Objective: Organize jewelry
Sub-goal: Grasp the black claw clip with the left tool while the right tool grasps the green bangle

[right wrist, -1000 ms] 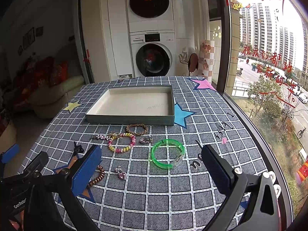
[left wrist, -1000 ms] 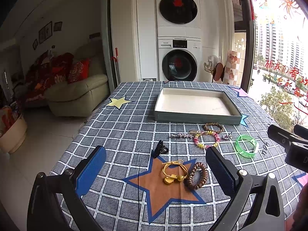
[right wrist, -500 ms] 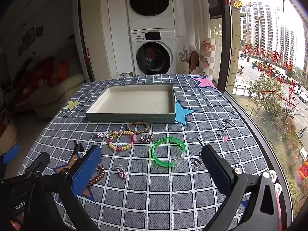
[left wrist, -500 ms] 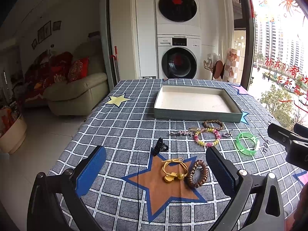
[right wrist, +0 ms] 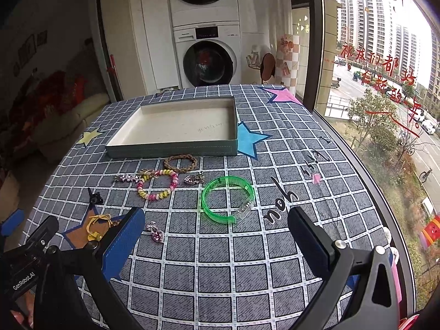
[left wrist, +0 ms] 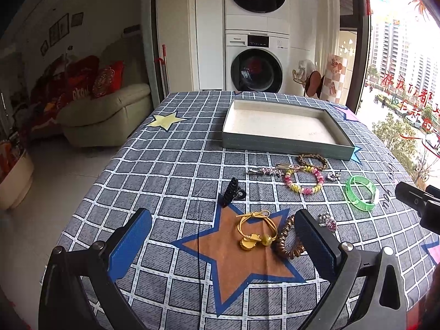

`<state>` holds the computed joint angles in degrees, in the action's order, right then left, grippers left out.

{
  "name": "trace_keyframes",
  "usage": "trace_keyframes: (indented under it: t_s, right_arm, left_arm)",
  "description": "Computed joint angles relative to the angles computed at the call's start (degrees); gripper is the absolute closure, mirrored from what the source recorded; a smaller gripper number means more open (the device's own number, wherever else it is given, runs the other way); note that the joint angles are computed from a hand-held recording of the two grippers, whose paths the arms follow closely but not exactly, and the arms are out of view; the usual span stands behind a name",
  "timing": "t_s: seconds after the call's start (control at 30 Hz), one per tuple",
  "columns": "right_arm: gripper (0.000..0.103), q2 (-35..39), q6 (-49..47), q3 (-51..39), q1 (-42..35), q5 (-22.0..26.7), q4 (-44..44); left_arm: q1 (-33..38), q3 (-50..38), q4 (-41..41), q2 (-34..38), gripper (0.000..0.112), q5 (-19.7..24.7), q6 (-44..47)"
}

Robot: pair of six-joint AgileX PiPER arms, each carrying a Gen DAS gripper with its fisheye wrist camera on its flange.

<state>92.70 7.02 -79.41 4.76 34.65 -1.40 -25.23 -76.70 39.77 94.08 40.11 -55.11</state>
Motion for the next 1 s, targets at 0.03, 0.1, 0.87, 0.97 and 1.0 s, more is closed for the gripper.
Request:
trace_keyframes:
  t_s: [0.03, 0.1, 0.87, 0.97, 1.0]
  right_arm:
    - [0.000, 0.76, -0.53, -0.81, -0.58, 1.19, 0.62]
    - [0.000, 2.07, -1.28, -1.99, -1.67, 2.78, 0.92]
    - [0.005, 33.04, -13.57, -42.30, -5.62, 29.50, 2.85]
    - [0.018, 35.70, -14.41, -45.75, -5.56, 31.96, 3.79]
    - [0.020, 35.74, -14.43, -45.94, -5.49, 31.83, 3.79]
  left_arm:
    - [1.04, -0.51, -2.02, 0.54, 0.009, -0.38, 1.89]
    - [3.18, -1.76, -6.35, 1.86, 0.009, -1.03, 6.51]
    - [13.37, -32.62, -34.76, 26.89, 0.028, 8.37, 43.37]
    - [13.07, -35.47, -35.53, 29.14, 0.037, 10.43, 44.47]
    - [12.57, -35.13, -34.31, 29.07, 0.037, 9.88, 44.05]
